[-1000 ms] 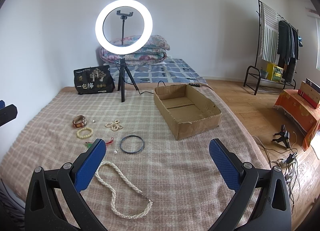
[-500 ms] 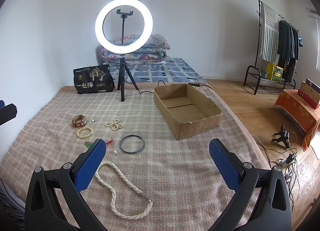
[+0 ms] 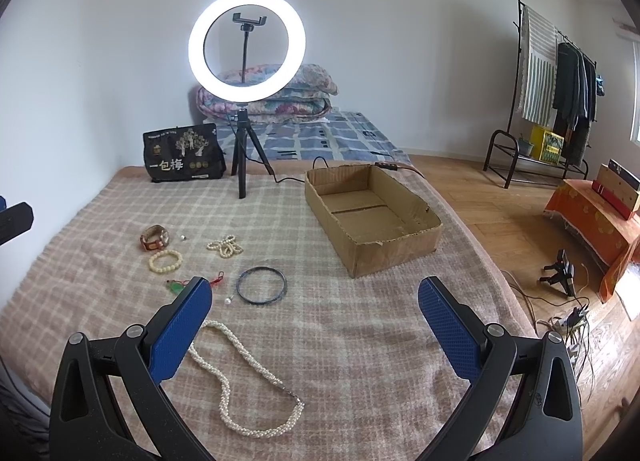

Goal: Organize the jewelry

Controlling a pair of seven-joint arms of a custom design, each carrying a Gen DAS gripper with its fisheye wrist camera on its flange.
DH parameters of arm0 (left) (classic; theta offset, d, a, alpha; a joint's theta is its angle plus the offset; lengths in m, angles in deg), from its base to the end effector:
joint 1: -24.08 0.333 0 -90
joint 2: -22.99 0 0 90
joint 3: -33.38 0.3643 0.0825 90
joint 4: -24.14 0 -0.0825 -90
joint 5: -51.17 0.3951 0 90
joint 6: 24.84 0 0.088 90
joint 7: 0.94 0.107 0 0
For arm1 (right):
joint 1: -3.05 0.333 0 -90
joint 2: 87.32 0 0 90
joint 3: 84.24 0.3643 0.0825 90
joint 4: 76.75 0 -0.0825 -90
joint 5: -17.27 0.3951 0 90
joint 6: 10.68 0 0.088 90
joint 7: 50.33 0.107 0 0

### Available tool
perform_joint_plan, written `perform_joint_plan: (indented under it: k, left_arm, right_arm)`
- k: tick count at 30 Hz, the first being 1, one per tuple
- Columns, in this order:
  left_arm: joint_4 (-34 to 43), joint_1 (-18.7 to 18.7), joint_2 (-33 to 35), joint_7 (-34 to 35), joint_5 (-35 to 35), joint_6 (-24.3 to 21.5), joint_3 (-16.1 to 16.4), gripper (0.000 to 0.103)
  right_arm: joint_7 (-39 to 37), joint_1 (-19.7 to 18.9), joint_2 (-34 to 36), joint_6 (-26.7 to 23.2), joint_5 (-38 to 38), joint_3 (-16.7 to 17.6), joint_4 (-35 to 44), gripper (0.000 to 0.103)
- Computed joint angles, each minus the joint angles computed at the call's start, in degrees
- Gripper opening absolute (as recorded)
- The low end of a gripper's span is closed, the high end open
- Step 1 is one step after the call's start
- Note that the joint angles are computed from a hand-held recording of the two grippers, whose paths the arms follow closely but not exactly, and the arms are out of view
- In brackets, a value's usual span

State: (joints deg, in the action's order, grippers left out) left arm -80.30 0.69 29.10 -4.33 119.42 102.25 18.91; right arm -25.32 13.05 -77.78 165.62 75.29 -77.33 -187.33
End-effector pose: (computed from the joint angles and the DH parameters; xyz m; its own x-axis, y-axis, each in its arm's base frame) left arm 0.5287 -0.3640 0.5678 0.3372 -0.9414 -0.0021 -0.4774 -0.1691 -0.8623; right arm 0.6369 0.1166 0.5317 0.3932 -0.9178 0.0551 -0.4678 -0.2513 -0.8474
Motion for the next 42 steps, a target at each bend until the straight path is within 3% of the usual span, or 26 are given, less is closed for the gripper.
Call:
perform_joint_plan:
  k: [5, 10, 13, 15, 17, 19, 23, 33, 38, 42]
  left_arm:
    - [0.6, 0.5, 0.1, 1.3, -0.8, 0.1, 0.3, 0.103]
    - [1.7, 3.1, 1.0, 9.6, -6.6, 5.8, 1.4, 0.103]
    - [1.6, 4.4, 1.0, 10.6, -9.0, 7.0, 2.4, 0.103]
    - [0.8, 5.5, 0.6, 10.6, -9.2, 8.8, 3.0, 0.103]
    - [0.0, 6.1, 0.2, 8.8, -7.3, 9.3, 3.5, 0.103]
    - [-1.0, 7.3, -0.2, 8.0, -5.6, 12.0, 4.1, 0.103]
    - [-1.5, 9.1, 0.1, 7.1, -6.2, 13.0, 4.7, 0.102]
    - [-2.2, 12.3, 4.2, 15.1, -21.5, 18.7, 5.0, 0.066]
    - [-2.4, 12.4, 6.3, 19.9, -26.5, 20.8, 4.6, 0.066]
    - [-0.5, 12.9, 9.7, 27.1, -33.1, 22.6, 3.2, 0.065]
  right_arm:
    - [2.4, 0.7, 0.2, 0.0, -2.9, -0.8, 0.1, 0.102]
    - [3.5, 0.3, 0.7, -0.5, -4.1, -0.4, 1.0, 0.102]
    - [-1.2, -1.5, 1.3, -2.0, 0.8, 1.5, 2.6, 0.102]
    - [-9.1, -3.4, 2.0, -3.9, 7.6, 3.3, 4.2, 0.102]
    - [-12.5, -3.1, 2.7, -6.2, 9.4, 2.8, 5.4, 0.102]
    - [-12.5, -2.4, 3.5, -7.9, 8.4, 1.6, 6.2, 0.102]
    - [-13.3, -2.3, 5.3, -12.2, 6.2, 0.6, 7.7, 0.102]
    - [-3.9, -1.3, 9.1, -20.4, -9.4, -2.3, 8.5, 0.102]
    - [-2.3, -3.4, 10.4, -30.8, -10.1, -1.5, 10.9, 0.102]
    - [-2.1, -2.1, 11.3, -32.6, -13.4, -1.9, 11.1, 0.102]
